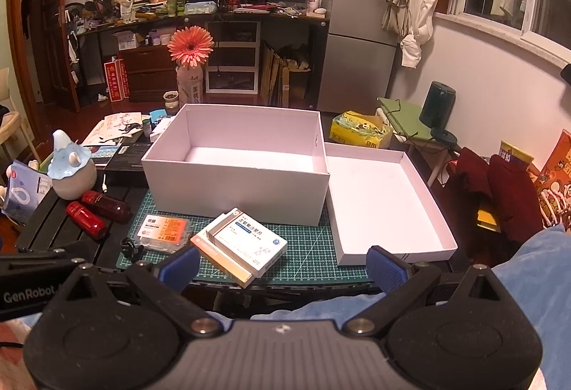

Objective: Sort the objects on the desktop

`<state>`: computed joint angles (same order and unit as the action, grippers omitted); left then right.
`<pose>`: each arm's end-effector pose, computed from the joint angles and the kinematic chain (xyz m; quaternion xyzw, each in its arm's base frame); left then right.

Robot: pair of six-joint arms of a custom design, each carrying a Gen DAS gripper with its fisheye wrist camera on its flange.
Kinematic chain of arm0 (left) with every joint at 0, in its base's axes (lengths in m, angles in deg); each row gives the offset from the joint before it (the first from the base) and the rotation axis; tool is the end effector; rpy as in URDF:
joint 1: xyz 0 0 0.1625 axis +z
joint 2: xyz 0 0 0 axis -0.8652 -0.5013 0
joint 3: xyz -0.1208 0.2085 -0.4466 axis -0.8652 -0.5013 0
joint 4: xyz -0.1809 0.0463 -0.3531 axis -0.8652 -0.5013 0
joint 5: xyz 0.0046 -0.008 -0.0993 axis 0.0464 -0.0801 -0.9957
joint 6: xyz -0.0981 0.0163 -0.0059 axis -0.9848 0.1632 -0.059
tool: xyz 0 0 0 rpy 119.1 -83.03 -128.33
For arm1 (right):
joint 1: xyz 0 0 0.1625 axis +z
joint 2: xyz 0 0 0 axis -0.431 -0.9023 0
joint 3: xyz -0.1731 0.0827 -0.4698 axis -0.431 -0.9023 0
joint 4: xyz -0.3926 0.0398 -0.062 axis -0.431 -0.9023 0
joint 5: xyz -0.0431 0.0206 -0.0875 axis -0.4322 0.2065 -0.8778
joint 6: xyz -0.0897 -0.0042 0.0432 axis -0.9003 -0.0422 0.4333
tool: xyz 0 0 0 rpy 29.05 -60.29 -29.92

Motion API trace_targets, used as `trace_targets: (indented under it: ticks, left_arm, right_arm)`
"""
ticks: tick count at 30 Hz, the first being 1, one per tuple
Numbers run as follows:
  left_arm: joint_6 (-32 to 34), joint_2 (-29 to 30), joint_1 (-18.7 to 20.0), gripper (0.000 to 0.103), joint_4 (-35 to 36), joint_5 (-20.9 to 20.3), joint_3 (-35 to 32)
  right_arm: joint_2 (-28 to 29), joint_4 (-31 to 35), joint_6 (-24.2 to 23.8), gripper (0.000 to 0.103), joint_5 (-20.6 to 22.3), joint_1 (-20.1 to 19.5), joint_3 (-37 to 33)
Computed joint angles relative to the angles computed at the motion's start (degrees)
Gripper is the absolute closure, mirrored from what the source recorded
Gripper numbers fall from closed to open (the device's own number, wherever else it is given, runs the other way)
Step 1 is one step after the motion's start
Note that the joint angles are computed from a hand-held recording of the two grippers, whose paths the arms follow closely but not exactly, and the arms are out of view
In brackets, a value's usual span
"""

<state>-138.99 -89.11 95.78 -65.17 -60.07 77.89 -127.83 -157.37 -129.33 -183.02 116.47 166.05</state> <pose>-0.4590 -0.6116 0.0104 0.0579 0.8136 -0.3958 0.4220 0.0965 -0.6328 0.3612 0.1991 -0.8338 0.3646 0.3635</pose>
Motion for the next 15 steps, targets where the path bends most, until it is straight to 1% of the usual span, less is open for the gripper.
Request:
trace_targets:
  ticks: [3,7,12,15]
  left_arm:
    - [-0.38,0.11,0.06,0.004,0.82,-0.03,-0.37]
    - [0.23,0.10,0.05,0.004,-0.05,-0.04,-0.24]
    - [1.11,0.19,0.11,0.003,-1.15,0.01,-0.18]
    - [1.17,0.19,0.07,0.003,-1.29,0.47,0.05]
  right_arm:
    - [0.08,0.32,0.00,0.003,-0.09,-0.03,-0.17]
    - [-0.24,0.98,0.48,0.003,0.62,-0.26,-0.14]
    - [0.02,0.71,0.74,0.003,0.51,-0.40,-0.28]
    - [-0.82,3.06,2.27,0.003,2.88,-1.19,-0.35]
